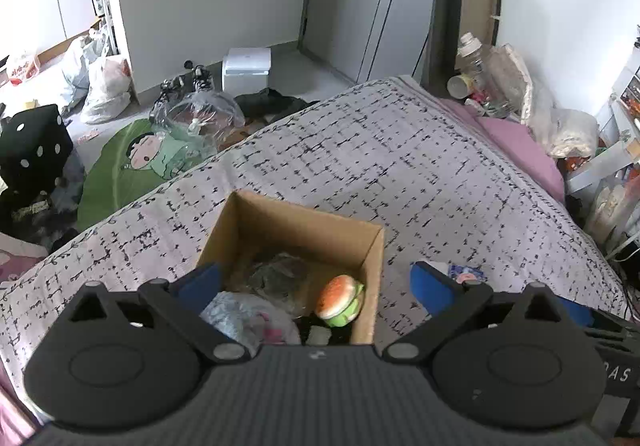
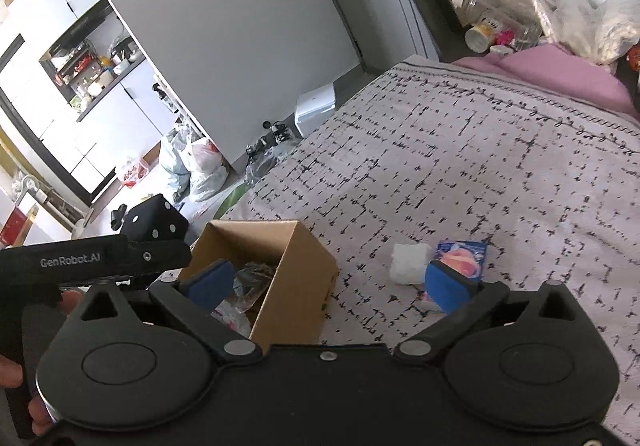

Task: Organize soft objects
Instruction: 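Move the left tool to the white cloth while the right approaches the blue packet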

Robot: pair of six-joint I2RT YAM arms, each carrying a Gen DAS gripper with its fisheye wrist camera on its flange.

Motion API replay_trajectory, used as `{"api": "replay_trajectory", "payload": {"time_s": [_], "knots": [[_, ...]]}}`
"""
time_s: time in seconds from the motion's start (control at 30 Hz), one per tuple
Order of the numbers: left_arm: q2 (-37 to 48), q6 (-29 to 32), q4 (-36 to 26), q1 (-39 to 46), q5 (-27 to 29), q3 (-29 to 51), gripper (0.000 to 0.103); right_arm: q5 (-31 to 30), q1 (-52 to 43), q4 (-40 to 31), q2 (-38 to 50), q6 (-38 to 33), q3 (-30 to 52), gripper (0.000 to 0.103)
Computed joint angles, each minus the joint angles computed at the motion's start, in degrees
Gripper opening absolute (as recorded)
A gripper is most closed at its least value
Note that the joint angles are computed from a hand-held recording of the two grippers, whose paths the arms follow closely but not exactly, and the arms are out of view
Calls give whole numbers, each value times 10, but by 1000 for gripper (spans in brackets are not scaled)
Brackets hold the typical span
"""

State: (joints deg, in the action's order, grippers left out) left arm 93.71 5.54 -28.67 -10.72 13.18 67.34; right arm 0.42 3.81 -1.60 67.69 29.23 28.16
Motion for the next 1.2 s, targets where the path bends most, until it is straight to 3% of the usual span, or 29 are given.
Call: {"api": "replay_trajectory", "payload": {"time_s": [0.6,1.2], "knots": [[-32,-39,-2,-71,-24,-12,101,-53,-97,-41,-90,-24,-26,103],[-6,-86,9,-142,-51,-3,101,-107,-207,-75,-97,-68,-27,103]]}}
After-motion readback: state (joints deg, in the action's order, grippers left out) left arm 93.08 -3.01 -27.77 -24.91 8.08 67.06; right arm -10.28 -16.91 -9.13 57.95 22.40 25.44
